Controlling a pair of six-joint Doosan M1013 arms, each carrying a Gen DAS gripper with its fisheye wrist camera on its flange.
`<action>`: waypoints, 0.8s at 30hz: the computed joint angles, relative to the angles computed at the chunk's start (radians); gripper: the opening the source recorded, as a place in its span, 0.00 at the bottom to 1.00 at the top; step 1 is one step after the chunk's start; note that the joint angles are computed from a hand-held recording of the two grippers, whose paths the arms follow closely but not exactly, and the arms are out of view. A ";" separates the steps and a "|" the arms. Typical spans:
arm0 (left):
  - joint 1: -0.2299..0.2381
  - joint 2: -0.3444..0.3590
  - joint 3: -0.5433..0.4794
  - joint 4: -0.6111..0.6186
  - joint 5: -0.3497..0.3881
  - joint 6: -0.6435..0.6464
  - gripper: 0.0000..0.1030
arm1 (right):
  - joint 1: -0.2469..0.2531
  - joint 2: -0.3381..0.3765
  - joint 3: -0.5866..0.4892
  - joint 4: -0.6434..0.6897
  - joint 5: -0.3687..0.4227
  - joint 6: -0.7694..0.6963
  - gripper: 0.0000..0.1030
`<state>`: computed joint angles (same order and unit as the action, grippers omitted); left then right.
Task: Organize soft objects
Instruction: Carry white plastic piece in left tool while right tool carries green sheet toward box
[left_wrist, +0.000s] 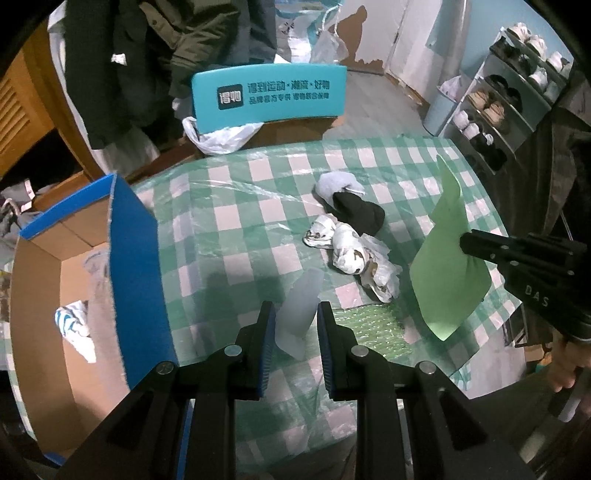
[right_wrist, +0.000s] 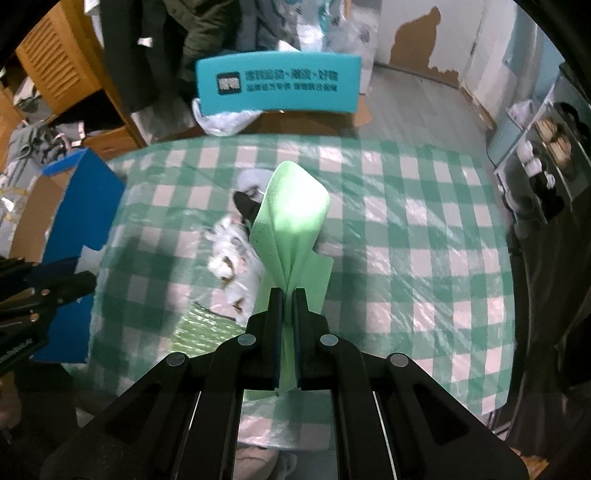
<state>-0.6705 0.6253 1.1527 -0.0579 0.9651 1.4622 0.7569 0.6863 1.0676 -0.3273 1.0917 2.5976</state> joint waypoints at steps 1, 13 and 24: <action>0.002 -0.003 0.003 0.002 -0.003 -0.003 0.22 | 0.002 0.001 -0.006 -0.003 -0.002 -0.003 0.04; 0.022 -0.050 0.046 0.055 -0.049 -0.052 0.22 | 0.024 0.034 -0.110 -0.026 -0.011 -0.070 0.04; 0.049 -0.092 0.092 0.103 -0.091 -0.107 0.22 | 0.038 0.092 -0.241 -0.017 -0.001 -0.152 0.04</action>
<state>-0.6216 0.5328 1.2446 0.0452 0.8741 1.3552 0.7944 0.7779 0.8266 -0.3446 1.0909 2.4454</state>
